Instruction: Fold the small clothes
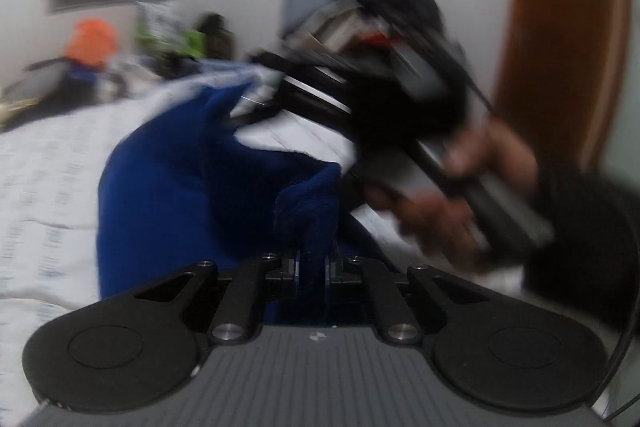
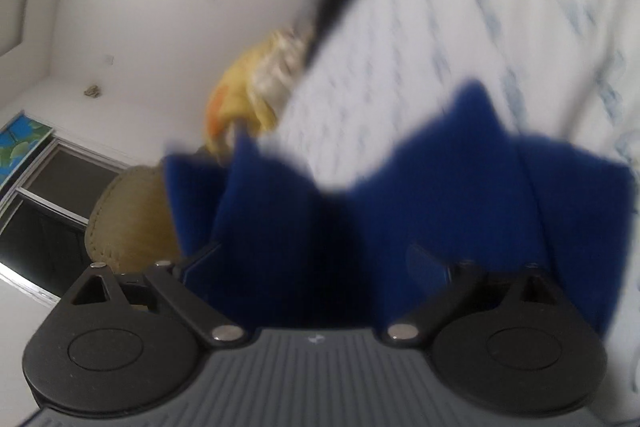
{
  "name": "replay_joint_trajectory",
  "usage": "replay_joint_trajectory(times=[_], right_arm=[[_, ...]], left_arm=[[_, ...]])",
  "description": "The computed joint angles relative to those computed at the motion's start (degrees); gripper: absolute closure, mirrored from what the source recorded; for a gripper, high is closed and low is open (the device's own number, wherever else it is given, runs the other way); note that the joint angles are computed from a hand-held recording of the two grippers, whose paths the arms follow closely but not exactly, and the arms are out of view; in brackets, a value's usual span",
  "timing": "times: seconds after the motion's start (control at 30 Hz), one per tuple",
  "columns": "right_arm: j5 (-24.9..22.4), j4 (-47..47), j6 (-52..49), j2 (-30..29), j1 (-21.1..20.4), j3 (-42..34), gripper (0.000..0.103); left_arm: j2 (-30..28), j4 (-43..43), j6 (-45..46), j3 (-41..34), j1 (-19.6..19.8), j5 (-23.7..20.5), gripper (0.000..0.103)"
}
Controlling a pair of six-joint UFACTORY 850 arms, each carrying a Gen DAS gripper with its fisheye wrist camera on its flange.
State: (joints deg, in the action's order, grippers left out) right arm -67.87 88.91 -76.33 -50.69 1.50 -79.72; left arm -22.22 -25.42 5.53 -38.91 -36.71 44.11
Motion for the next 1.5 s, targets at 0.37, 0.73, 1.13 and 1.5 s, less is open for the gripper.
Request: replay_joint_trajectory(times=[0.37,0.73,1.13,1.5], right_arm=[[17.1,-3.1,-4.9,3.2,2.8,0.9,0.094],[17.4,13.0,-20.3,10.4,-3.9,11.9,0.014],[25.5,16.7,-21.2,8.0,1.7,10.2,0.081],[18.6,28.4,-27.6,14.0,7.8,14.7,0.061]], left_arm=[[-3.6,0.4,5.7,-2.9,-1.0,-2.0,0.093],[1.3,16.1,-9.6,4.4,7.3,4.4,0.000],[-9.8,42.6,-56.4,-13.4,28.3,-12.9,0.091],[4.4,20.1,-21.6,-2.7,29.4,-10.2,0.089]])
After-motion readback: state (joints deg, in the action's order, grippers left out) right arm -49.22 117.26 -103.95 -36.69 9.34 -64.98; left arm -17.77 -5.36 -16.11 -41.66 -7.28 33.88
